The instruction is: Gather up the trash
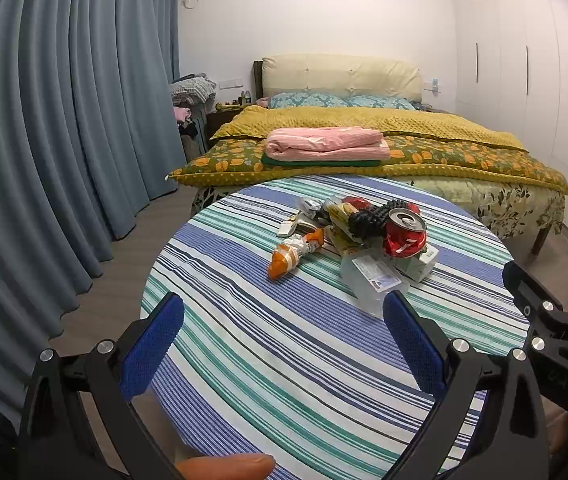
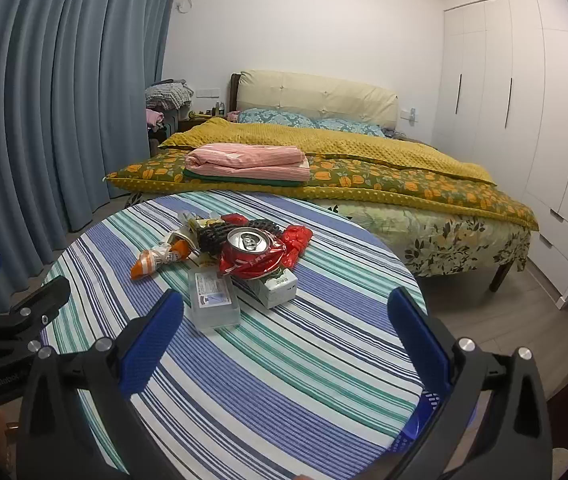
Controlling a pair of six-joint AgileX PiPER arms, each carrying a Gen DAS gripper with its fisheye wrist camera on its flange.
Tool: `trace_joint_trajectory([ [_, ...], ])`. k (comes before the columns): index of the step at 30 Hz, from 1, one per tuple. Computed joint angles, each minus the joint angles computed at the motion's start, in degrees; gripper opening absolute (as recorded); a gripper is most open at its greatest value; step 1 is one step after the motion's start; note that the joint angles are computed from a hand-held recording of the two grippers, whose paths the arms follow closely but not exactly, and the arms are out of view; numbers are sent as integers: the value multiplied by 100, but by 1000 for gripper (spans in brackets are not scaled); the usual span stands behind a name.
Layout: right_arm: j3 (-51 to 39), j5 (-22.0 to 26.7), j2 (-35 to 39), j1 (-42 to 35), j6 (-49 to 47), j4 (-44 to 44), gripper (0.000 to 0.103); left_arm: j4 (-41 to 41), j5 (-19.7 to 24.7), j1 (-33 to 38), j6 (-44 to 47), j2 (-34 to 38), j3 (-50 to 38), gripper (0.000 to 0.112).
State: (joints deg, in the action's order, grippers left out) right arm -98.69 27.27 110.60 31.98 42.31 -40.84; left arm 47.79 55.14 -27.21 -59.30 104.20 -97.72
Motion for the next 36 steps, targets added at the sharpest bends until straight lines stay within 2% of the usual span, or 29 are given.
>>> trace_joint_trajectory([
  [36, 198, -33, -151, -26, 73, -52, 99, 37, 150, -69, 105, -55, -113, 99],
])
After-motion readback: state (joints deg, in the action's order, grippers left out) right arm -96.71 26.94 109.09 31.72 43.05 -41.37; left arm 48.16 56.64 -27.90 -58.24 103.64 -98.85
